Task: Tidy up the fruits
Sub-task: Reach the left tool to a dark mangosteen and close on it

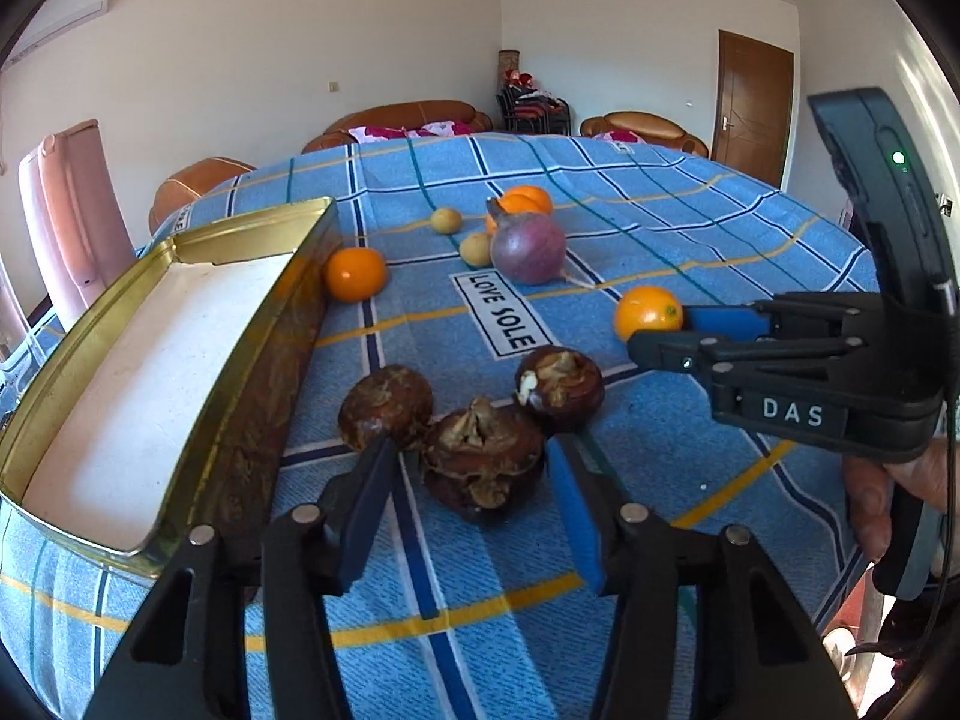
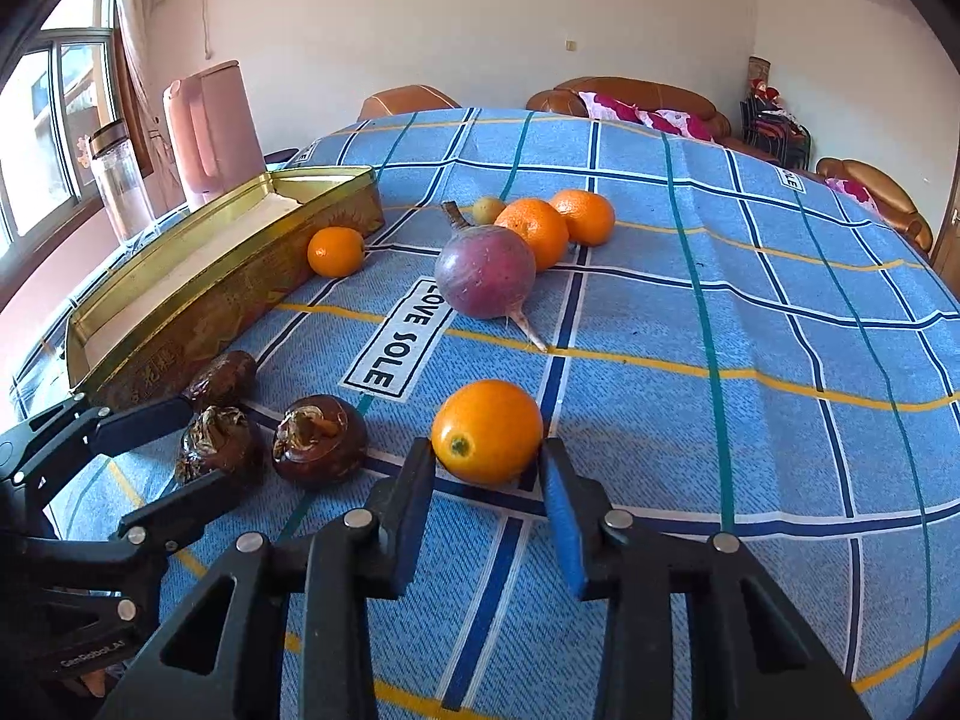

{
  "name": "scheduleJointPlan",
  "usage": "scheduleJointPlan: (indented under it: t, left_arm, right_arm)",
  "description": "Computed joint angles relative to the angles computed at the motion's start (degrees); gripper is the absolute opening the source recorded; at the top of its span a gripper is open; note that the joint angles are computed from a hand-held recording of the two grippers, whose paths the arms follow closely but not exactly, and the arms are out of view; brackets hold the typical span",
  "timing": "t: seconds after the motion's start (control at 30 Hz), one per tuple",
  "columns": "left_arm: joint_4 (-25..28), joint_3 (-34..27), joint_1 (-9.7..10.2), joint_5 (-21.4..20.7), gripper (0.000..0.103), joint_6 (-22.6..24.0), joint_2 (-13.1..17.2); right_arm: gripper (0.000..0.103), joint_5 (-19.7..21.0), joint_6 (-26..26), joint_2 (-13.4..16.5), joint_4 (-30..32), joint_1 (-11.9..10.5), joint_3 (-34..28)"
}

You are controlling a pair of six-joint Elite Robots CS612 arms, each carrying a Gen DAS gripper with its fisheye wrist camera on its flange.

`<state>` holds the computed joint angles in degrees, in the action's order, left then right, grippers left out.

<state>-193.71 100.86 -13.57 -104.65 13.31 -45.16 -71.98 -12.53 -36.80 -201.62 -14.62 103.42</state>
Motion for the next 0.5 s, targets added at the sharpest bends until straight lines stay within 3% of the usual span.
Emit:
scheduleJointPlan:
  t: [0.03, 0.27, 0.5]
  left_arm:
    - [1.2, -0.3, 0.17, -1.2, 0.047, -0.1, 0.0]
    - [1.0, -0.7, 0.45, -2.6, 0.046, -0.1, 0.4]
    - [-0.1, -0.6, 0.71, -3.0, 0.046, -0.1, 0.5]
  right_arm:
    - [0.037, -0.3, 0.0, 0.1, -1.1, 0.0, 0.1]
    - [0.022, -0.7, 0.9, 0.6, -5.9, 0.0, 0.8]
    - [0.025, -0.6, 0.6, 0.3, -4.2, 0.0, 0.8]
